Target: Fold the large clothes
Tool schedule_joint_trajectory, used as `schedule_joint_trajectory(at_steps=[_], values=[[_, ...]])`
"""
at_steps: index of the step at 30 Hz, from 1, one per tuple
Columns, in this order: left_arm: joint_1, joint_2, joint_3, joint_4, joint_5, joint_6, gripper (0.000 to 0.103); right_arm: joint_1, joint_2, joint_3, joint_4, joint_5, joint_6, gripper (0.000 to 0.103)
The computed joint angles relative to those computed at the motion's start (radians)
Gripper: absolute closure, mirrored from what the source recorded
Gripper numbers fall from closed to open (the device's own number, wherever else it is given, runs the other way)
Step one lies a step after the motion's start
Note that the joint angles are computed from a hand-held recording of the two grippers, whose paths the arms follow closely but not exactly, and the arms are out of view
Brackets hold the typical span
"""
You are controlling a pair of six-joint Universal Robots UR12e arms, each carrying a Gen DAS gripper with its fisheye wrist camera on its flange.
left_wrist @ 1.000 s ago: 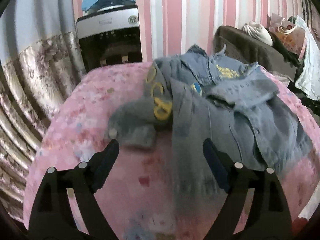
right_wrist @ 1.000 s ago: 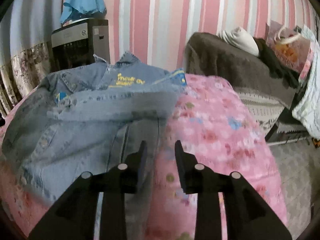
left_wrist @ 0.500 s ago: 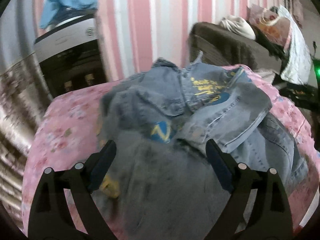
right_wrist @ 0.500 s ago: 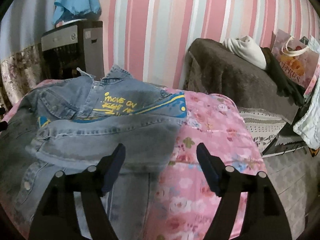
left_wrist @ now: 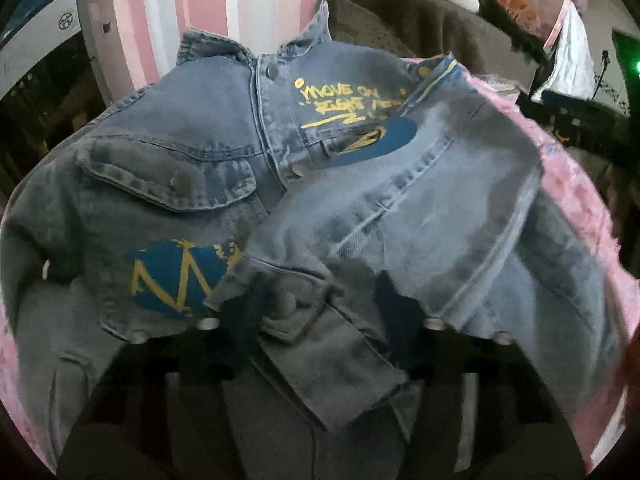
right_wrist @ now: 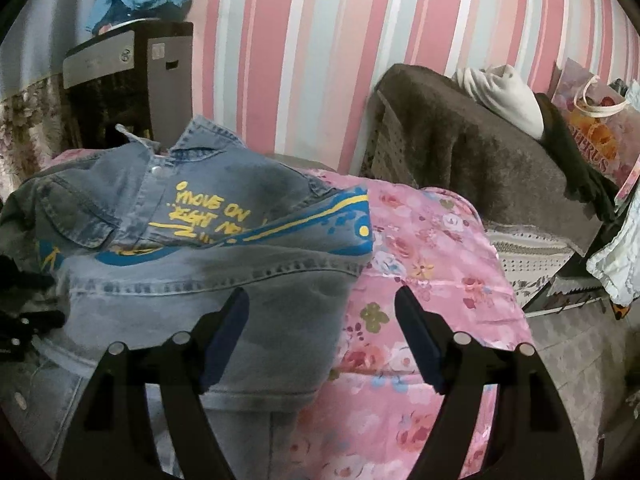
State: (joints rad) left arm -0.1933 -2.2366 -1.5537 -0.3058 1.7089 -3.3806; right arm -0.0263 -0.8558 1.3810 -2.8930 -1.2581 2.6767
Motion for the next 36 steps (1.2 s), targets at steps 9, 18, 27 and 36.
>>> schedule_joint_trajectory(at_steps=[9, 18, 27, 36], values=[[-0.007, 0.026, 0.018, 0.123, 0.105, 0.177, 0.103, 0.017, 0.054, -0.098, 0.022, -0.020, 0.026, 0.027], [0.061, 0.022, 0.076, 0.001, 0.012, 0.128, 0.103, 0.027, 0.104, -0.187, 0.117, -0.026, 0.057, 0.027], [0.050, 0.017, -0.002, 0.025, -0.106, -0.098, 0.039, 0.015, 0.101, -0.166, 0.117, -0.001, 0.045, 0.027], [0.026, -0.016, 0.028, -0.017, -0.063, -0.117, 0.071, -0.004, 0.123, -0.204, 0.268, 0.108, -0.012, 0.052]])
